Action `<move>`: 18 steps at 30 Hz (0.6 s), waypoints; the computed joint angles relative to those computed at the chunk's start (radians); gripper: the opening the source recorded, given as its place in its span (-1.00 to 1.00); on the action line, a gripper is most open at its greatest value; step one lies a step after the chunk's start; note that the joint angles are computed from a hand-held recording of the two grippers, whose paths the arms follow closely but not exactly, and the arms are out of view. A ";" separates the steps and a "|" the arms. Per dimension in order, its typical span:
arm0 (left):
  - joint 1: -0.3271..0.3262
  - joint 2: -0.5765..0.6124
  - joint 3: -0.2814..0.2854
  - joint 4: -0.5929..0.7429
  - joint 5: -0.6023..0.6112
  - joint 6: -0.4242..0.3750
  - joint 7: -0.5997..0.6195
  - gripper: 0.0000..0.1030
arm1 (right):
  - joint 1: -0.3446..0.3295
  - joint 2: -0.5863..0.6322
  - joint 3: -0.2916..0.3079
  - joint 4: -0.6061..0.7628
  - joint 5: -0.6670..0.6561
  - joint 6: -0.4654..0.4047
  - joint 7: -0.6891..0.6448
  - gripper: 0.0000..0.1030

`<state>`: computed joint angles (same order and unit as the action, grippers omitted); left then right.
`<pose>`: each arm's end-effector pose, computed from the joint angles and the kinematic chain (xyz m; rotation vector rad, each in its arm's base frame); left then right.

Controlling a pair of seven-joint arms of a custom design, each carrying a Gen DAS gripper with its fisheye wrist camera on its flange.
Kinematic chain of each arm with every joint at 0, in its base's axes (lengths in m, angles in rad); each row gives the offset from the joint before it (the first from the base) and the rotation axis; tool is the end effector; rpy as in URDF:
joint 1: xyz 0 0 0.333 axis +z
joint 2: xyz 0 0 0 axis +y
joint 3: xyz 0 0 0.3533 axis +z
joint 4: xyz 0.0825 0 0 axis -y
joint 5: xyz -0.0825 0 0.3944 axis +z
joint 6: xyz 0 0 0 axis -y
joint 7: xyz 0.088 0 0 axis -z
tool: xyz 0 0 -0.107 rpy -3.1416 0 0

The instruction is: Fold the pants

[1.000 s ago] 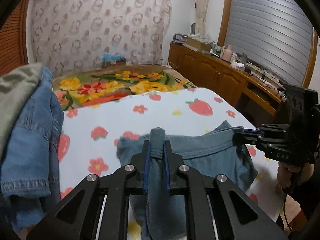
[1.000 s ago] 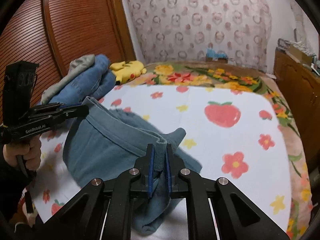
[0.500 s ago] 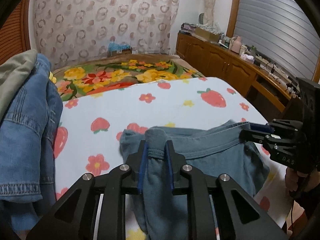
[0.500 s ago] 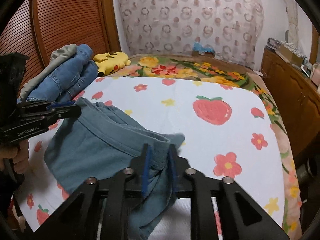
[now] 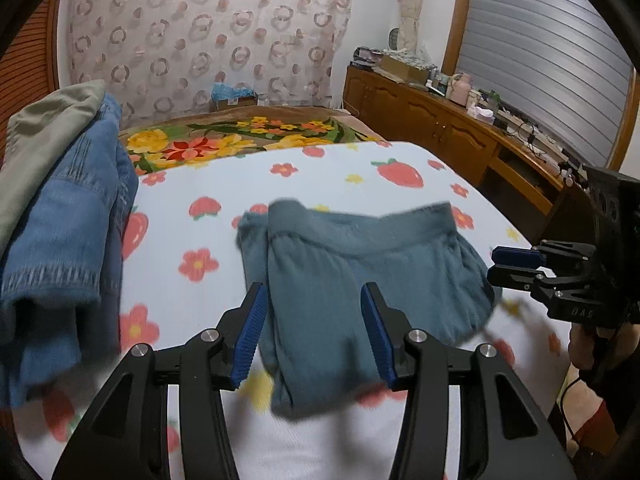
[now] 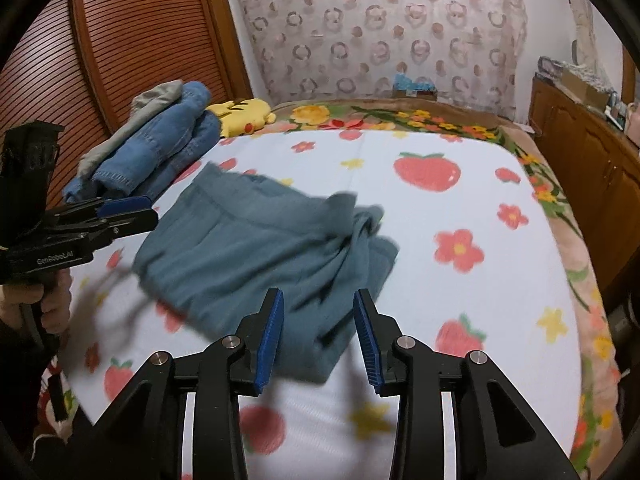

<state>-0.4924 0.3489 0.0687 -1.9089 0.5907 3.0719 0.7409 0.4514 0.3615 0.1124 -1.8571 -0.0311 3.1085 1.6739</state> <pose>0.6038 -0.3270 0.4299 -1.6379 1.9644 -0.9751 0.5997 0.3701 0.4645 -1.9491 1.2027 -0.4575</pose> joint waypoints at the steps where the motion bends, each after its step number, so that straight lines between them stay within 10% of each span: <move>1: -0.005 -0.006 0.004 -0.011 0.004 0.001 -0.004 -0.04 | -0.012 -0.009 0.016 -0.015 0.005 0.003 -0.011 -0.27; 16: 0.044 -0.015 -0.061 -0.075 -0.008 -0.027 0.025 -0.06 | -0.058 -0.002 0.085 -0.038 0.084 -0.006 -0.074 -0.27; 18: 0.057 -0.010 -0.075 -0.074 -0.031 -0.027 0.048 -0.11 | -0.075 -0.003 0.105 -0.043 0.096 0.003 -0.090 -0.58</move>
<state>-0.4357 0.3390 -0.0063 -1.9833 0.5594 3.0452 0.7893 0.3763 0.3580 0.2172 -1.9005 0.0649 3.1118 1.5838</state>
